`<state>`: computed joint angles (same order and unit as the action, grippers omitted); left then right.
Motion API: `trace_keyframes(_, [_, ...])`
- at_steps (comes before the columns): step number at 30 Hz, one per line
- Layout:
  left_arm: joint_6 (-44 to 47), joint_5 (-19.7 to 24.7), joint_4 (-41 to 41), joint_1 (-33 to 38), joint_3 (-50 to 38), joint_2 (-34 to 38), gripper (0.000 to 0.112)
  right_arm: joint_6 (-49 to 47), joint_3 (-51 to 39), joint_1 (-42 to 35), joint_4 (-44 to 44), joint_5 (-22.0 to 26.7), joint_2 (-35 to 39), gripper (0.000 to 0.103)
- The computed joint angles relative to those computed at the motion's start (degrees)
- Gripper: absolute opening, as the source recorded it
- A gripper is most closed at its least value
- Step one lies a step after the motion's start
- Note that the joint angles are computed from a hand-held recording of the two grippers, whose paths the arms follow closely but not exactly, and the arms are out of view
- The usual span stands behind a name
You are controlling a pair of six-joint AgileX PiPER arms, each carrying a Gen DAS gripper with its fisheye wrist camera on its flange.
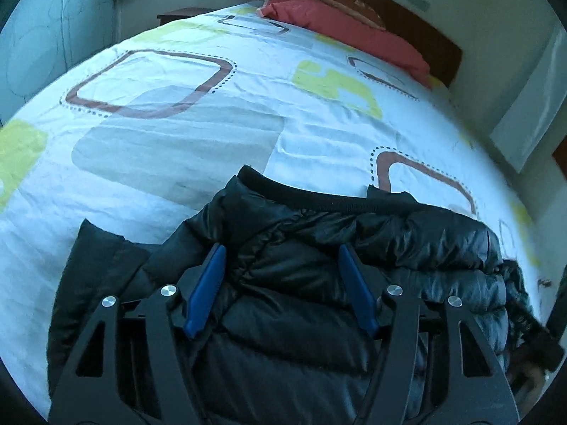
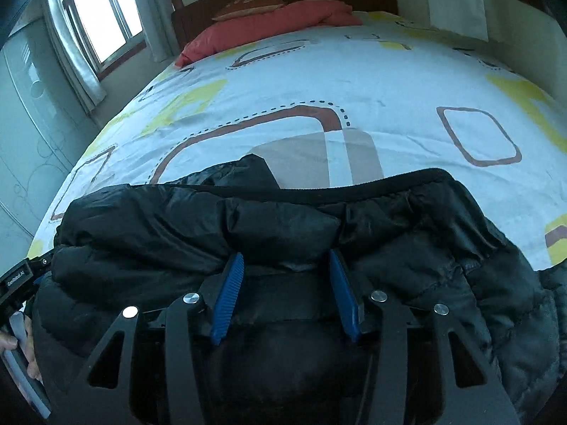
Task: Fold large clothes
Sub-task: 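Lower the folded hem onto the jacket and open both tools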
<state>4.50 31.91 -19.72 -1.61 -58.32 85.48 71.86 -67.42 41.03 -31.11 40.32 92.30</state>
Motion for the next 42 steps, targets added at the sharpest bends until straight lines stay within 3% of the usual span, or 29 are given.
trace_keyframes(3, [6.96,3.59,-6.39,3.06,0.08,-3.33,0.064,1.73,2.77,-0.42,-1.85,-0.27,-4.4,0.048])
trace_keyframes(5, [13.96,4.33,-13.81,6.99,1.75,-6.27,0.064,3.59,3.57,0.14,-5.33,3.81,-5.97,0.048])
trace_keyframes(7, [14.31,4.05,-14.45,8.52,1.89,-5.62,0.064,3.36,4.58,-1.04,-5.59,7.06,-5.98,0.048])
trace_keyframes(10, [16.46,4.54,-15.94,10.06,0.59,1.52,0.063,2.53,8.97,-5.26,-1.31,-0.09,-6.56,0.048])
trace_keyframes(14, [10.48,2.7,-8.93,7.3,0.27,0.34,0.062,1.03,6.95,-4.38,-0.82,3.29,-6.46,0.048])
trace_keyframes(17, [16.94,3.98,-15.4,10.61,3.57,-5.35,0.062,3.82,9.35,-2.49,-3.54,5.03,-10.08,0.048])
trace_keyframes(19, [18.6,3.04,-16.49,12.09,5.55,-5.98,0.062,5.59,12.61,-3.36,-4.18,1.11,-10.87,0.049])
trace_keyframes(21, [22.32,4.2,-20.89,14.09,5.33,-1.71,0.062,6.77,13.66,-4.33,-4.41,-1.43,-10.29,0.049])
trace_keyframes(26, [13.48,6.08,-12.04,12.26,3.76,-5.38,0.062,6.78,11.73,-0.08,-4.36,6.12,-14.0,0.05])
trace_keyframes(34, [29.79,18.62,-25.4,29.12,18.21,-25.09,0.062,24.87,19.48,23.11,-11.29,26.86,-26.12,0.05])
trace_keyframes(36, [32.34,18.28,-26.19,31.14,21.45,-26.93,0.062,28.52,23.1,26.18,-11.25,27.46,-27.1,0.05])
trace_keyframes(39, [35.23,14.82,-26.92,30.5,24.51,-25.84,0.053,35.27,30.37,28.21,-15.13,22.78,-29.36,0.049])
trace_keyframes(42, [25.98,12.81,-19.73,26.7,23.39,-28.03,0.049,33.48,26.07,30.07,-13.15,28.51,-27.46,0.048])
